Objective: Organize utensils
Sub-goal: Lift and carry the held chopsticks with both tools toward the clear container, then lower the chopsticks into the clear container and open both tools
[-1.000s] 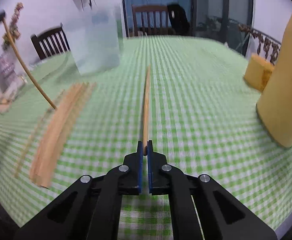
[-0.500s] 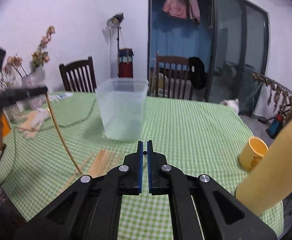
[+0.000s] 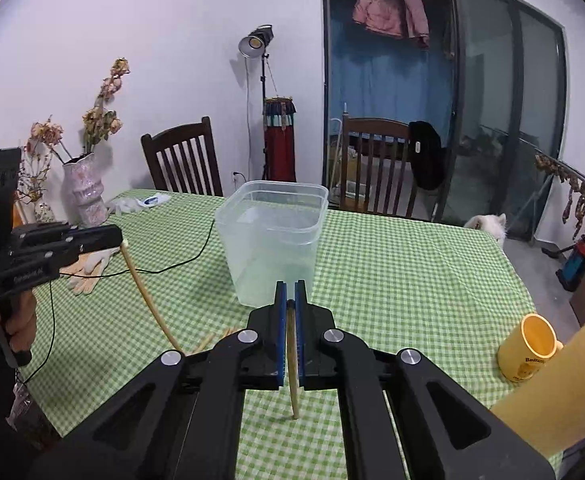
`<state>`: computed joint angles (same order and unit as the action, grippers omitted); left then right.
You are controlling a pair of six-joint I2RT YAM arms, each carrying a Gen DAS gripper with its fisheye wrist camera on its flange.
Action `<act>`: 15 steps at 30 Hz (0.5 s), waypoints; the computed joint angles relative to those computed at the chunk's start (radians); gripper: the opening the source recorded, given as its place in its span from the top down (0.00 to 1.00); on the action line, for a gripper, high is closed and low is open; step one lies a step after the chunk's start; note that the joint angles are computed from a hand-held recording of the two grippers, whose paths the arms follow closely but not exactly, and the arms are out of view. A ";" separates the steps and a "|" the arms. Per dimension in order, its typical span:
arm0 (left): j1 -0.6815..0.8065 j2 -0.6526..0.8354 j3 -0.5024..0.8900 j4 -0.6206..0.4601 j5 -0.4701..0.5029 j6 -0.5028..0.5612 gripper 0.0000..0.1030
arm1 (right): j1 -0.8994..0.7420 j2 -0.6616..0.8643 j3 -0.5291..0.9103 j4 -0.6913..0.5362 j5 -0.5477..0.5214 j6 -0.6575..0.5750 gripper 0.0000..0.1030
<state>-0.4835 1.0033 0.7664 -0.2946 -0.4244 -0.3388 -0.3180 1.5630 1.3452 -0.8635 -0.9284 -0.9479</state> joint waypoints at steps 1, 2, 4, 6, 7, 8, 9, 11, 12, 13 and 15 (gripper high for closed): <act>0.007 0.002 0.005 -0.005 0.008 0.003 0.99 | 0.000 -0.004 0.002 0.008 -0.009 0.008 0.96; 0.016 0.004 0.011 -0.009 0.019 0.003 0.99 | 0.005 -0.008 0.012 0.016 -0.022 0.027 0.96; 0.041 0.017 0.046 -0.019 0.034 0.028 0.99 | 0.018 -0.009 0.058 0.034 -0.055 0.086 0.96; 0.083 0.043 0.114 -0.030 0.069 0.076 0.99 | 0.048 -0.003 0.132 0.064 -0.077 0.173 0.96; 0.110 0.059 0.162 -0.045 0.095 0.099 0.99 | 0.064 0.005 0.182 0.075 -0.088 0.218 0.96; 0.128 0.068 0.202 -0.059 0.112 0.116 0.99 | 0.082 0.016 0.240 0.093 -0.096 0.274 0.96; 0.169 0.086 0.283 -0.081 0.156 0.146 0.99 | 0.094 0.033 0.298 0.095 -0.104 0.311 0.96; 0.249 0.132 0.438 -0.132 0.260 0.171 0.99 | 0.120 0.069 0.416 0.113 -0.118 0.399 0.96; 0.282 0.162 0.517 -0.160 0.290 0.178 0.99 | 0.138 0.093 0.485 0.119 -0.121 0.443 0.96; 0.315 0.203 0.605 -0.188 0.315 0.189 0.99 | 0.168 0.112 0.543 0.157 -0.099 0.505 0.96; 0.361 0.302 0.772 -0.237 0.324 0.220 0.99 | 0.213 0.150 0.618 0.188 -0.045 0.548 0.96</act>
